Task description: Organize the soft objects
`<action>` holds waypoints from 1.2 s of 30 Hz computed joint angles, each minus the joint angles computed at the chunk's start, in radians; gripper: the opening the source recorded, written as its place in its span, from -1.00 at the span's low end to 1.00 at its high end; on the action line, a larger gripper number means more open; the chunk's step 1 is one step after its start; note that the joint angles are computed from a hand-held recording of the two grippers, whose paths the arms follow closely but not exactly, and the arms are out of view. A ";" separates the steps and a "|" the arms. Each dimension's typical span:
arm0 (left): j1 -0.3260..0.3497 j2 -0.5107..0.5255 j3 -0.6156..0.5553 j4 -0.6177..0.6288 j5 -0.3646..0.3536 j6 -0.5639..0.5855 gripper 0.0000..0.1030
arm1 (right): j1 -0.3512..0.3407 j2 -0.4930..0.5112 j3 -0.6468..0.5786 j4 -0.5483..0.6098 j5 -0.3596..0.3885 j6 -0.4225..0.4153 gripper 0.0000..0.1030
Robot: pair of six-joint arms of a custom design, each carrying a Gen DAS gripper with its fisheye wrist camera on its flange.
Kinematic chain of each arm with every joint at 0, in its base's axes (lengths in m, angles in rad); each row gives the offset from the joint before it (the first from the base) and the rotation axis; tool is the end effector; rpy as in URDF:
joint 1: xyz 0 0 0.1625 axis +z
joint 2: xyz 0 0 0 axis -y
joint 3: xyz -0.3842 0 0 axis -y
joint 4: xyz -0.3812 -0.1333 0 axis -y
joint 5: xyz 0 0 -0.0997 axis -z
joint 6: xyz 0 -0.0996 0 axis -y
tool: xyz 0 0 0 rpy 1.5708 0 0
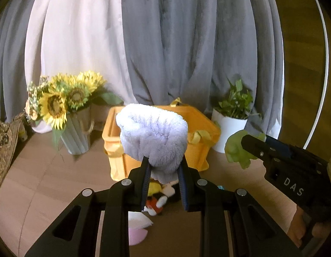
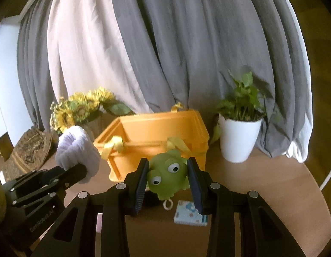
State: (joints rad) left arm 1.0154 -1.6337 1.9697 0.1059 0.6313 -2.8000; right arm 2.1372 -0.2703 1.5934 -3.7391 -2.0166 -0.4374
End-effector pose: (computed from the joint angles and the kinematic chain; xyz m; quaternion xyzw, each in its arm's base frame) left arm -0.0010 -0.4069 0.3050 0.1085 0.7839 -0.5151 0.3294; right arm 0.3966 -0.4554 -0.0895 0.3484 -0.8234 0.4122 0.1754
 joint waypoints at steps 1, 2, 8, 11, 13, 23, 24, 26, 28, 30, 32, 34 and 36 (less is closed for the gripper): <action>0.002 -0.004 -0.004 -0.004 0.004 0.011 -0.52 | 0.003 0.003 -0.011 0.000 0.003 -0.002 -0.26; 0.004 -0.007 -0.009 -0.009 0.008 0.023 -0.52 | 0.006 0.006 -0.021 0.002 0.005 -0.002 -0.26; 0.022 -0.015 -0.043 -0.021 0.043 0.077 -0.52 | 0.017 0.029 -0.084 -0.002 0.017 -0.017 -0.26; 0.033 -0.012 -0.063 -0.020 0.064 0.101 -0.52 | 0.022 0.042 -0.116 -0.004 0.022 -0.022 -0.26; 0.042 -0.011 -0.074 -0.019 0.079 0.114 -0.52 | 0.024 0.051 -0.137 -0.003 0.022 -0.023 -0.26; 0.100 0.014 -0.164 -0.009 0.175 0.195 -0.52 | 0.036 0.103 -0.252 0.006 0.025 -0.029 -0.26; 0.105 0.017 -0.172 -0.011 0.181 0.204 -0.52 | 0.037 0.110 -0.264 0.005 0.026 -0.032 -0.26; 0.117 0.027 -0.194 -0.012 0.200 0.221 -0.52 | 0.039 0.123 -0.294 0.010 0.027 -0.041 -0.26; 0.132 0.041 -0.218 -0.010 0.220 0.232 -0.52 | 0.040 0.139 -0.331 0.021 0.029 -0.049 -0.26; 0.149 0.057 -0.244 -0.011 0.243 0.245 -0.52 | 0.040 0.156 -0.369 0.037 0.033 -0.055 -0.26; 0.165 0.075 -0.269 -0.012 0.261 0.253 -0.52 | 0.038 0.171 -0.404 0.051 0.037 -0.062 -0.26; 0.181 0.094 -0.294 -0.008 0.277 0.256 -0.52 | 0.035 0.184 -0.436 0.067 0.043 -0.067 -0.26; 0.198 0.117 -0.324 -0.005 0.292 0.261 -0.52 | 0.031 0.201 -0.476 0.090 0.049 -0.074 -0.26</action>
State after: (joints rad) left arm 1.2132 -1.5163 1.6456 0.1007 0.9231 -2.5394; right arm 2.1683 -0.0691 1.1178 -3.6495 -1.9678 -0.5116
